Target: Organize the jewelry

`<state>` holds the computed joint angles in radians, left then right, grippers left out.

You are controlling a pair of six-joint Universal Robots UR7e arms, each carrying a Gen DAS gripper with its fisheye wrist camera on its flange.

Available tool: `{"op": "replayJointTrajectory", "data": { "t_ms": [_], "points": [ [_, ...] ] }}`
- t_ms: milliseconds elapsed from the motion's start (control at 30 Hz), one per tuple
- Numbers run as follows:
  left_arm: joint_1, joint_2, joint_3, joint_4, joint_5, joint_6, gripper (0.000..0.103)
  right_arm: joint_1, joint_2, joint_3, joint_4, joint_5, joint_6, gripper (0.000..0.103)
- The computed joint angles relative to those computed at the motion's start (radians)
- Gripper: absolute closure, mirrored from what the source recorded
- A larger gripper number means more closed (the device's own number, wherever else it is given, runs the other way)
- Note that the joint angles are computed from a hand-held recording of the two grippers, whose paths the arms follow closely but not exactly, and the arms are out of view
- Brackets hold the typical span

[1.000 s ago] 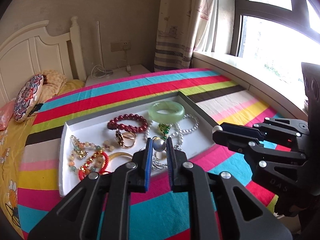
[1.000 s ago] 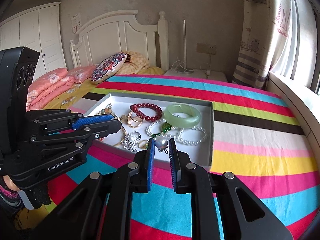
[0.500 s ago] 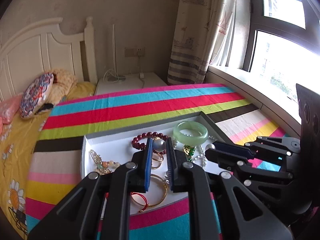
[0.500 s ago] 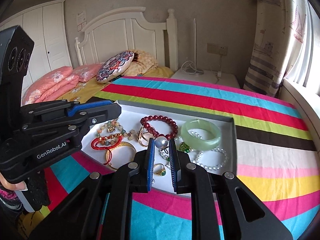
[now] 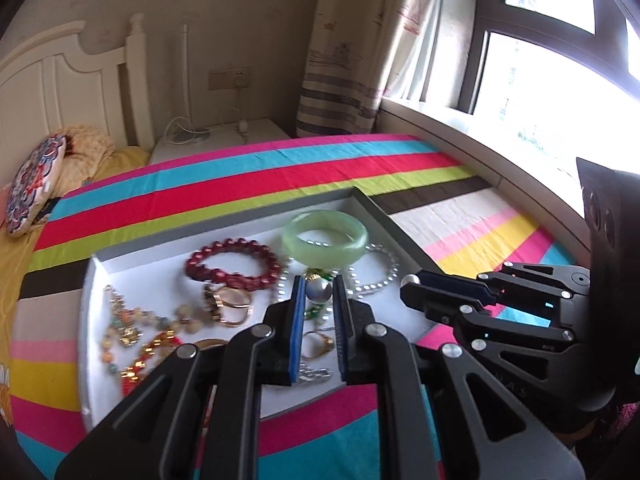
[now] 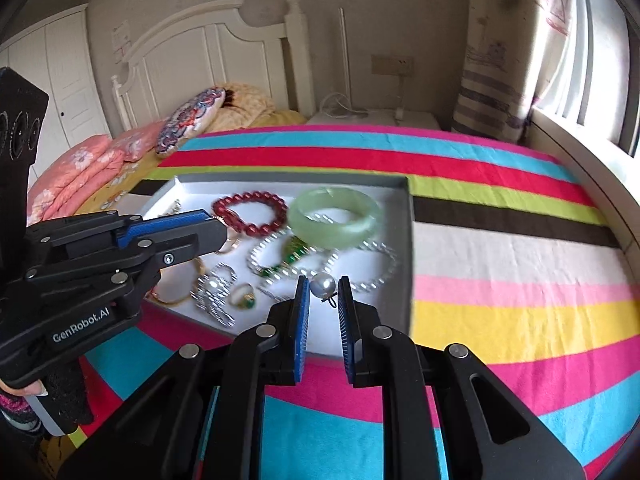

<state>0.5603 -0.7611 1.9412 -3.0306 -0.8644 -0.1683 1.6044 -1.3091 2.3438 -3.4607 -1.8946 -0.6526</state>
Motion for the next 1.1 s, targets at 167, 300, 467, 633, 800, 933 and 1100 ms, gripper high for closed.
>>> {"op": "replayJointTrajectory", "data": {
  "t_ms": [167, 300, 467, 633, 800, 933, 1100],
  "points": [
    [0.014, 0.034, -0.026, 0.037, -0.015, -0.028, 0.09, -0.022, -0.002, -0.001, 0.013, 0.014, 0.0, 0.087],
    [0.013, 0.039, -0.029, 0.04, -0.011, -0.018, 0.09, -0.021, 0.001, -0.005, 0.018, 0.017, 0.001, 0.087],
    [0.008, 0.047, -0.037, 0.043, -0.02, -0.005, 0.09, -0.025, -0.004, -0.005, 0.027, 0.023, 0.01, 0.087],
    [0.006, 0.048, -0.035, 0.032, -0.026, -0.003, 0.077, -0.022, 0.0, -0.005, 0.015, 0.016, 0.015, 0.086],
    [0.001, 0.026, 0.001, -0.055, 0.011, 0.002, 0.034, -0.054, -0.034, -0.001, 0.041, 0.068, 0.065, 0.081],
    [-0.026, -0.007, 0.039, -0.124, 0.107, 0.015, 0.012, -0.056, -0.071, 0.014, 0.011, 0.108, 0.09, 0.067],
    [-0.116, -0.023, 0.071, -0.293, 0.363, 0.131, 0.002, -0.001, -0.135, 0.04, -0.096, 0.146, 0.108, 0.016]
  ]
}}
